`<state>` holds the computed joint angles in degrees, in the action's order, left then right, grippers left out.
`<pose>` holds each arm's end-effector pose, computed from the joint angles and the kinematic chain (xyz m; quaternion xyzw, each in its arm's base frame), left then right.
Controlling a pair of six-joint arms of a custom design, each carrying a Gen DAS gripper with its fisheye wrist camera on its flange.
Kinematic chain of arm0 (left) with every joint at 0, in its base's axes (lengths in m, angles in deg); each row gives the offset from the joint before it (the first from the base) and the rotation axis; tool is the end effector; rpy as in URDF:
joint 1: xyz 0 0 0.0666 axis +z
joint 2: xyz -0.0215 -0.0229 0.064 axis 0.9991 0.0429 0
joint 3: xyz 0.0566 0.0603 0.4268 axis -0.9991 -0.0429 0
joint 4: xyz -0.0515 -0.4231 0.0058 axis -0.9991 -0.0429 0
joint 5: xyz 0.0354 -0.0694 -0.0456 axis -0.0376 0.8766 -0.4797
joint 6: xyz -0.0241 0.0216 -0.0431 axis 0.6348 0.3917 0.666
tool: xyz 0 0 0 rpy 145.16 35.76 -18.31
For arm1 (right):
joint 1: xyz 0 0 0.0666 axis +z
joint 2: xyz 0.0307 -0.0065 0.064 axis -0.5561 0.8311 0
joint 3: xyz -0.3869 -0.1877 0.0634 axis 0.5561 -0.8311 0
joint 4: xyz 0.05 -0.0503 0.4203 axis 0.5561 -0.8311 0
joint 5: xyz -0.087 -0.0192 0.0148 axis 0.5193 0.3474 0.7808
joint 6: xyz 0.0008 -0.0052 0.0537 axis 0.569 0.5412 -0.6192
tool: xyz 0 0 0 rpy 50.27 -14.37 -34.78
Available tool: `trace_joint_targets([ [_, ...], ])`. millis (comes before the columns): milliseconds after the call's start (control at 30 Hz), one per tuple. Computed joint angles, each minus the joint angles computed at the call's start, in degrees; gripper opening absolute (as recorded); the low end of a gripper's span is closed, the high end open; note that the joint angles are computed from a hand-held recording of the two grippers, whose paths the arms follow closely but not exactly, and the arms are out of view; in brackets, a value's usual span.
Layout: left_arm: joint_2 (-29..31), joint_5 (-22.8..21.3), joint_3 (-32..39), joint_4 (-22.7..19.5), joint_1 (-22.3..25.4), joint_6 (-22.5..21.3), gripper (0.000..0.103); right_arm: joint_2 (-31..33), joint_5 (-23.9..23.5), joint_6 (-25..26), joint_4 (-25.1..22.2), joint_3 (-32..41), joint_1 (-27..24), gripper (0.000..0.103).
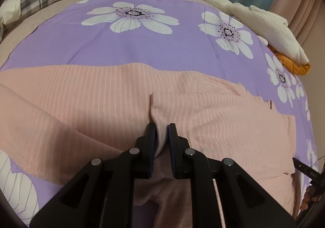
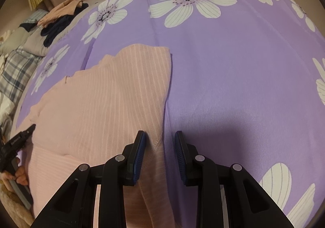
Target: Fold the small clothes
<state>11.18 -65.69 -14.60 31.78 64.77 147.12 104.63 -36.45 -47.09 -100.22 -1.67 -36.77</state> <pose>0.4569 -0.1760 0.2954 -0.3490 0.8664 -0.0329 0.3556 0.6344 -0.0164 0.3001 -0.1798 0.9303 0.2000 0.2495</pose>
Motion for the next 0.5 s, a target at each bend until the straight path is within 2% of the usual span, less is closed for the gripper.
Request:
trace_joint_targets([
  [233,-1.6,2.9,-2.9,5.7,0.9,1.0,0.013,-0.5,-0.3,-0.8,2.2,-1.3,-0.2,0.028],
  [400,-2.1,4.2,-3.8,7.7,1.1,1.1,0.013,-2.1,3.3,-3.1,5.8,-3.6,0.9,0.028],
  [500,-2.3,4.8,-4.1,8.4,1.4,0.8,0.013,-2.3,4.9,-5.2,6.1,-3.8,1.2,0.028],
])
